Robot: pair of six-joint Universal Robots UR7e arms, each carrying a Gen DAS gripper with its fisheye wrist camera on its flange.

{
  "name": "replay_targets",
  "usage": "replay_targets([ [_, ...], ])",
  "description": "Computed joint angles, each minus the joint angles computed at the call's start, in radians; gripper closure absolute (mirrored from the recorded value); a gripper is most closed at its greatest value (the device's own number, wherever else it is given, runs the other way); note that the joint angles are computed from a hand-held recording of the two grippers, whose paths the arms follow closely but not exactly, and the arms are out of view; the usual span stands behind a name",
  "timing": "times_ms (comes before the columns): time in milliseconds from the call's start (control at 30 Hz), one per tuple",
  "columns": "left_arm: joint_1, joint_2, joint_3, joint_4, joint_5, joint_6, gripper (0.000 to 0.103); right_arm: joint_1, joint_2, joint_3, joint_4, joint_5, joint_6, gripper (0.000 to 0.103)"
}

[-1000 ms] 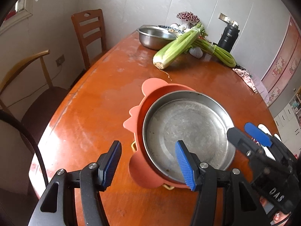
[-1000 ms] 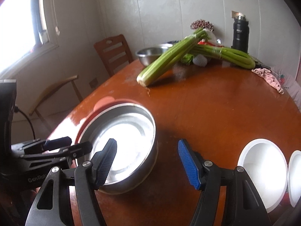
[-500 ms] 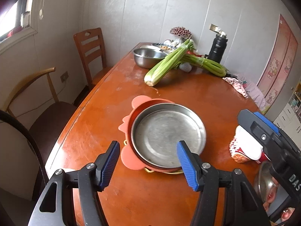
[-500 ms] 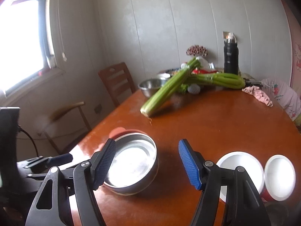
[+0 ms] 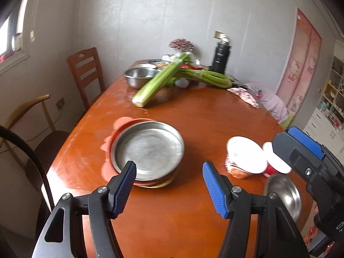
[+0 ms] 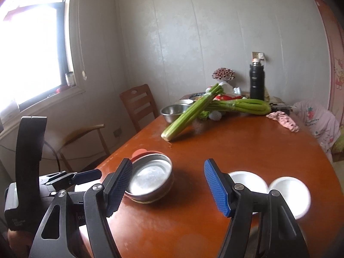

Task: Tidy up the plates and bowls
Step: 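Move the left gripper to the rim of the deep steel bowl, then close the left gripper on the deep steel bowl rim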

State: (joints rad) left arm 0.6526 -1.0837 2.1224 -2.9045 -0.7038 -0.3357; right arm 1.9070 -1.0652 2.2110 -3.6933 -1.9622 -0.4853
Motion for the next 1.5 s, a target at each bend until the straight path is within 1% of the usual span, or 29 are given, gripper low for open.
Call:
replay_targets([
  [200,-0.034,0.061,-0.020,-0.022,-0.049,0.011,0.039,-0.028,-0.097,0.092,-0.040,-0.018,-0.039,0.032],
  [433,-0.061,0.120,-0.061,-0.009,-0.091,0.027,0.039,-0.081,-0.195,0.157,-0.054,-0.054,-0.030,0.032],
  [567,-0.075,0.147,-0.080,0.003,-0.107,0.031,0.039,-0.117,-0.248,0.181,-0.052,-0.058,-0.022,0.032],
  [667,-0.082,0.163,-0.089,-0.002,-0.120,0.038,0.039,-0.148,-0.286,0.204,-0.047,-0.044,-0.019,0.032],
  [967,-0.085,0.219,-0.114,-0.011,-0.185,0.034,0.039,-0.226,-0.376,0.257,-0.007,-0.036,-0.018,0.032],
  [1167,-0.074,0.244,-0.113,-0.015,-0.215,0.022,0.039,-0.284,-0.413,0.291,0.037,-0.024,-0.019,0.032],
  [1300,-0.058,0.263,-0.119,-0.016,-0.245,0.020,0.039,-0.311,-0.409,0.299,0.059,-0.020,-0.024,0.032],
  [1500,-0.051,0.298,-0.135,0.009,-0.260,0.015,0.039,-0.348,-0.402,0.305,0.107,-0.002,-0.019,0.032],
])
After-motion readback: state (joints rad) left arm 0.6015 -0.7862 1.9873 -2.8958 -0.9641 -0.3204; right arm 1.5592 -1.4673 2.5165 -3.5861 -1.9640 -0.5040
